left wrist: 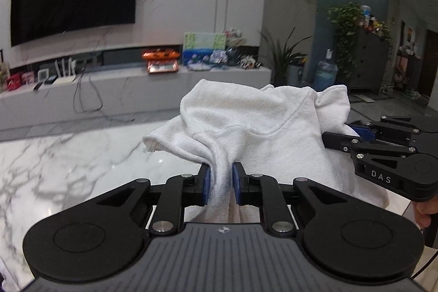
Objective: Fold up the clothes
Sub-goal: 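Lift the folded sweater with both grippers and carry it toward the clothes stack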
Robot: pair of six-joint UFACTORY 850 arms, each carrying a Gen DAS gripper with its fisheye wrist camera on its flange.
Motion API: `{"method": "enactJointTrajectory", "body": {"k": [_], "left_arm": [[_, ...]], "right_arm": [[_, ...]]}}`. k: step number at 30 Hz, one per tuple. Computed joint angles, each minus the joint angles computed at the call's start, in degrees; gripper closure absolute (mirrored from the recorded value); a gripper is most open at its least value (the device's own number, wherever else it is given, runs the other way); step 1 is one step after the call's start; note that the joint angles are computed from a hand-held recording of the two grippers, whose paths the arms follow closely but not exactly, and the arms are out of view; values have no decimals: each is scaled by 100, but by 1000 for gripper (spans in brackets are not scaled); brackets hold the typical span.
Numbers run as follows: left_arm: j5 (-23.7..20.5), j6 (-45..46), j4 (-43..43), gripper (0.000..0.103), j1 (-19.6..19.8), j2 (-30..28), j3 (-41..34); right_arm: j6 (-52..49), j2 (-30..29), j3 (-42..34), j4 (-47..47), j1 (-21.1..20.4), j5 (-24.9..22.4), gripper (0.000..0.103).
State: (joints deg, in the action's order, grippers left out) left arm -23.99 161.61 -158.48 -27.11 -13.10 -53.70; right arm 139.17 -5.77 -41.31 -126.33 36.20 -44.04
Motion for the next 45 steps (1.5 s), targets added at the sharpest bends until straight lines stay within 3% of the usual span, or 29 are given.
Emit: {"method": "enactJointTrajectory", "body": {"k": [8, 14, 19, 23, 30, 33, 42, 45], "left_arm": [[-42, -672, 471, 88, -482, -373, -729], [105, -1465, 1108, 88, -806, -925, -1468], [507, -2414, 1966, 88, -1068, -1597, -2347], [719, -3077, 2528, 88, -1184, -1988, -2825], [922, -5492, 4765, 88, -1231, -2960, -3910], [910, -6102, 5267, 88, -1205, -3272, -4231], [755, -7206, 6113, 87, -1068, -3881, -4838], [702, -7231, 6046, 82, -1048, -3884, -4797]], "right_arm": [[-409, 987, 439, 153, -577, 247, 86], [-537, 1521, 686, -32, -1367, 643, 86], [-86, 1626, 806, -771, -2138, 992, 86], [615, 1409, 777, -1670, -2789, 1328, 86], [1857, 699, 596, -3112, -3596, 1534, 86], [2389, 348, 494, -3699, -3861, 1573, 86], [3400, -544, 169, -4565, -4197, 1362, 86], [3417, -620, 154, -4538, -4212, 1343, 84]]}}
